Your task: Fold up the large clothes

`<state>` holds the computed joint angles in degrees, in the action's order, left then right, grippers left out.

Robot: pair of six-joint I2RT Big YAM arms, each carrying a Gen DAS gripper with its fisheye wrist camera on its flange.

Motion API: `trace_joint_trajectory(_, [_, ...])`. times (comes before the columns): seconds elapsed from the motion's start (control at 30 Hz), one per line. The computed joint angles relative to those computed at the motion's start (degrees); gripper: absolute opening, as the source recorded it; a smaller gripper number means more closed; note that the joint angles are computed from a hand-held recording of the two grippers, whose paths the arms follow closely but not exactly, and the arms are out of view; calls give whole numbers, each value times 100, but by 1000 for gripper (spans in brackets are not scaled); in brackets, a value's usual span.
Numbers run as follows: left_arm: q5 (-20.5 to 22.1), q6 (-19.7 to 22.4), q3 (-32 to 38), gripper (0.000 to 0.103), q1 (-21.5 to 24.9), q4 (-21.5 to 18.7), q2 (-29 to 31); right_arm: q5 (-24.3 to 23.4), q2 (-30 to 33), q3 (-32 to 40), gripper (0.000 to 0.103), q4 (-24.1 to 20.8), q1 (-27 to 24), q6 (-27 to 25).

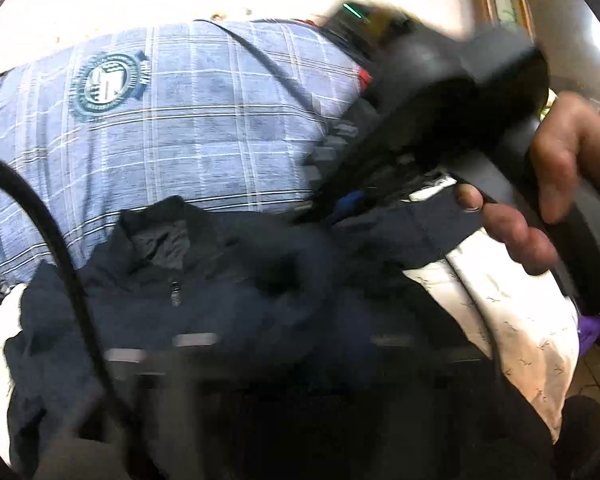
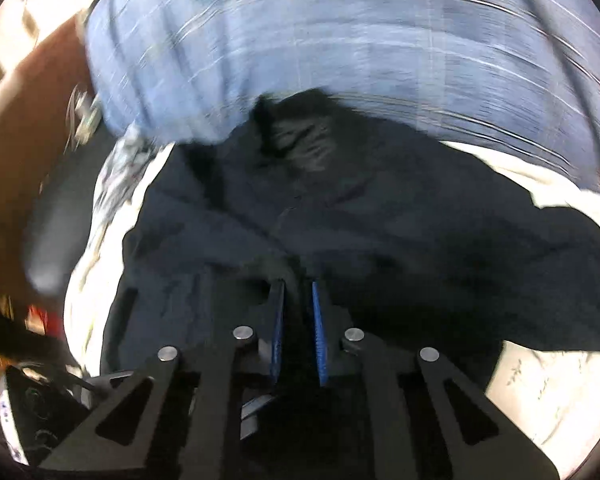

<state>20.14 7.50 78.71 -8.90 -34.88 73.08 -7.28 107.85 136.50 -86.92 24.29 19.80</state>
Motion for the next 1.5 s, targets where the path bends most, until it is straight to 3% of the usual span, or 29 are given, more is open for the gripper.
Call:
trace_joint_trajectory(0.03, [-16, -127, -134, 89, 98, 195, -95, -4, -184, -346, 13, 240, -117, 101])
trace_joint_trajectory(0.1, [125, -381, -227, 92, 374, 354, -181, 195, -394, -777, 13, 467, -304, 293])
trace_joint_trajectory(0.3, [-74, -1104, 315, 99, 1201, 10, 224, 569, -743, -1792, 14, 957, -774, 663])
trace_joint_trajectory(0.37, [-342, -1181, 651, 99, 1446, -274, 552, 770, -964, -2142, 30, 1148, -827, 1098])
trace_joint_trajectory(0.43, [-559, -1337, 985, 99, 1557, -474, 812, 1006, -1474, -2736, 44, 1773, -870, 1680])
trace_joint_trajectory(0.5, [-685, -1497, 1330, 99, 1495, -675, 1045, 1260, -1881, -3106, 45, 2356, -783, 1839])
trace_joint_trajectory(0.53, [-649, -1480, 1490, 99, 1524, -762, 1192, 1055, -1906, -3075, 46, 2487, -707, 1669])
trace_joint_trajectory(0.6, [-738, -1346, 1796, 99, 1477, -976, 1464, 374, -1632, -2677, 46, 2342, -531, 1238])
trace_joint_trajectory(0.67, [-1002, -1158, 2171, 99, 1350, -1420, 1803, 134, -1253, -2262, 46, 2144, -341, 980])
trace_joint_trajectory(0.7, [-1116, -1083, 2252, 99, 1329, -1572, 1877, 147, -912, -1888, 46, 1771, -261, 919])
trace_joint_trajectory(0.77, [-1619, -906, 2314, 97, 1231, -1764, 2051, 355, -579, -1652, 44, 1334, -260, 973])
trace_joint_trajectory(0.83, [-1984, -695, 2368, 97, 1202, -1869, 2197, 888, -563, -1798, 42, 1082, -388, 1134])
trace_joint_trajectory(0.9, [-2185, -610, 2444, 97, 1242, -1965, 2330, 937, -869, -2321, 29, 1288, -638, 1279])
trace_joint_trajectory(0.93, [-2162, -677, 2547, 97, 1270, -2110, 2405, 789, -1038, -2565, 7, 1411, -786, 1384])
trace_joint_trajectory(0.97, [-2087, -782, 2696, 97, 1316, -2274, 2514, 615, -1200, -2766, 0, 1547, -919, 1517])
trace_joint_trajectory(1.03, [-2079, -939, 2764, 93, 1357, -2322, 2512, 578, -1503, -3044, 2, 1862, -1031, 1645])
trace_joint_trajectory(1.1, [-1991, -1063, 2758, 93, 1374, -2231, 2391, 1013, -1964, -3335, 5, 2253, -1024, 1553])
trace_joint_trajectory(1.13, [-1841, -1132, 2761, 94, 1392, -2165, 2297, 1150, -2264, -3589, 12, 2529, -1076, 1602])
trace_joint_trajectory(1.17, [-1731, -1178, 2779, 97, 1398, -2138, 2243, 1346, -2496, -3772, 40, 2645, -1174, 1666])
trace_joint_trajectory(1.2, [-1607, -1252, 2843, 99, 1389, -2168, 2180, 1635, -2683, -3903, 58, 2669, -1278, 1704])
trace_joint_trajectory(1.23, [-1497, -1325, 2875, 100, 1380, -2187, 2118, 2103, -2927, -4092, 83, 2742, -1352, 1780])
trace_joint_trajectory(1.3, [-1247, -1509, 2876, 102, 1352, -2183, 1980, 2487, -3323, -4422, 85, 2828, -1681, 1754])
trace_joint_trajectory(1.33, [-1156, -1597, 2876, 102, 1313, -2224, 1916, 2397, -3427, -4485, 85, 2722, -2004, 1863])
trace_joint_trajectory(1.4, [-1149, -1720, 2925, 102, 1200, -2389, 1838, 2024, -3579, -4686, 85, 2893, -2581, 2081])
trace_joint_trajectory(1.5, [-1445, -1802, 2926, 102, 1020, -2493, 1759, 1018, -3551, -4812, 84, 3335, -3539, 2263])
